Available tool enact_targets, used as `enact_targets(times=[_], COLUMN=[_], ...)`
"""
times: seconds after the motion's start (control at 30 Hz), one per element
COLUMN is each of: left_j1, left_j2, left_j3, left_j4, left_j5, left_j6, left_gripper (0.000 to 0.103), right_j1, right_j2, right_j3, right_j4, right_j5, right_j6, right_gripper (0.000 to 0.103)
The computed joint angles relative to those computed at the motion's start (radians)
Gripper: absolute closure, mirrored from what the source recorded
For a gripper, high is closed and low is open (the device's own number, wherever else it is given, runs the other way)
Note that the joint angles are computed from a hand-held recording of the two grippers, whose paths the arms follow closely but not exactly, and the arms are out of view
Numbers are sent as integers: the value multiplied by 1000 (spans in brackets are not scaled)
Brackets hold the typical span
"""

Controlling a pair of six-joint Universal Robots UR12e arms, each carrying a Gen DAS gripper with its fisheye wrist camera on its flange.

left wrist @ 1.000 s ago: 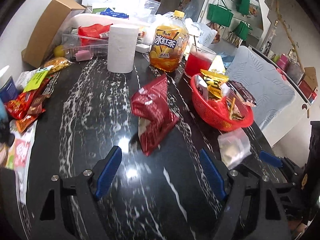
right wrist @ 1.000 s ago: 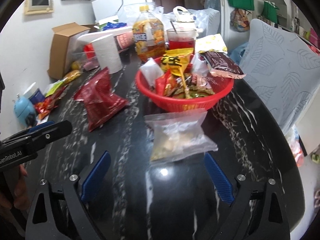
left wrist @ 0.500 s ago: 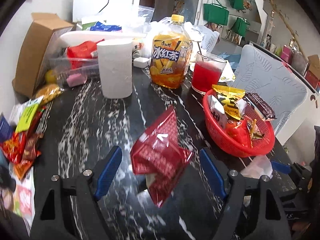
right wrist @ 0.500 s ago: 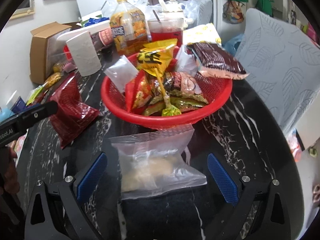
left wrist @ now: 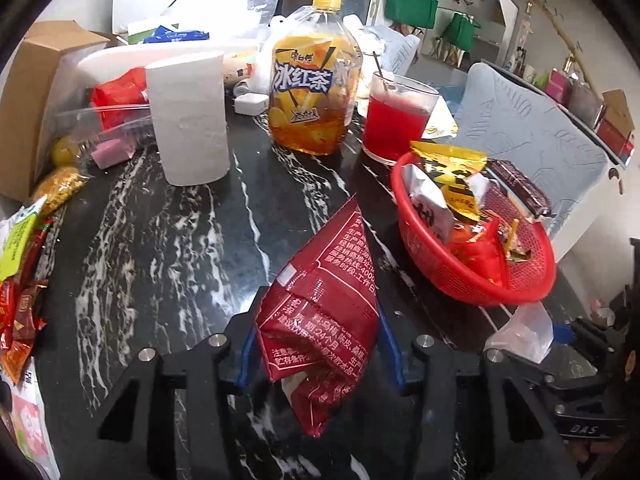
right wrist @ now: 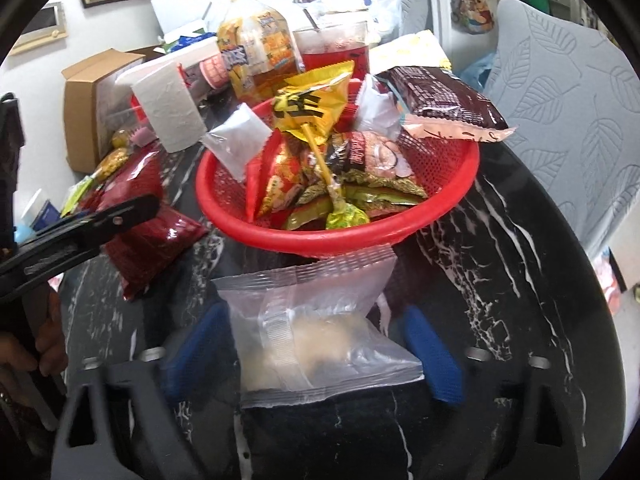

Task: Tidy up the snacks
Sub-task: 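Grasp the clear zip bag of bread with the right tool while the left lifts the red packet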

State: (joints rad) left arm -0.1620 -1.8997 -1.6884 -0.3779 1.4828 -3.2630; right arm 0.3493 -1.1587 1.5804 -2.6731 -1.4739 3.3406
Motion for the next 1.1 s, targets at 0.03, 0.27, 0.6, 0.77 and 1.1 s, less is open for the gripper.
enact_targets(times=[0.03,0.27,0.6,0.77,1.1], left_j1=[1,-3,-25,-34,-23], left_j2=[2,38,110,139,134], left_j3=[-1,-34,-113,-139,-144], left_j4=[-6,-41,-71,-100,-180], left_j5=[-9,-54,-96,-127,-226], left_j6=[3,15,12,29,13], left_gripper=[55,56,56,56,51], right_j1=[-1,-1,8,10,13], right_j2=[0,-21,-73,-104,-139], right_j3=[0,28,96,137,178], right_j4=[8,0,-1,-5,6], right_j5=[10,42,43,44,36], right_j6=[-5,-6,-19,-26,-31], right_gripper=[30,38,38,38,36])
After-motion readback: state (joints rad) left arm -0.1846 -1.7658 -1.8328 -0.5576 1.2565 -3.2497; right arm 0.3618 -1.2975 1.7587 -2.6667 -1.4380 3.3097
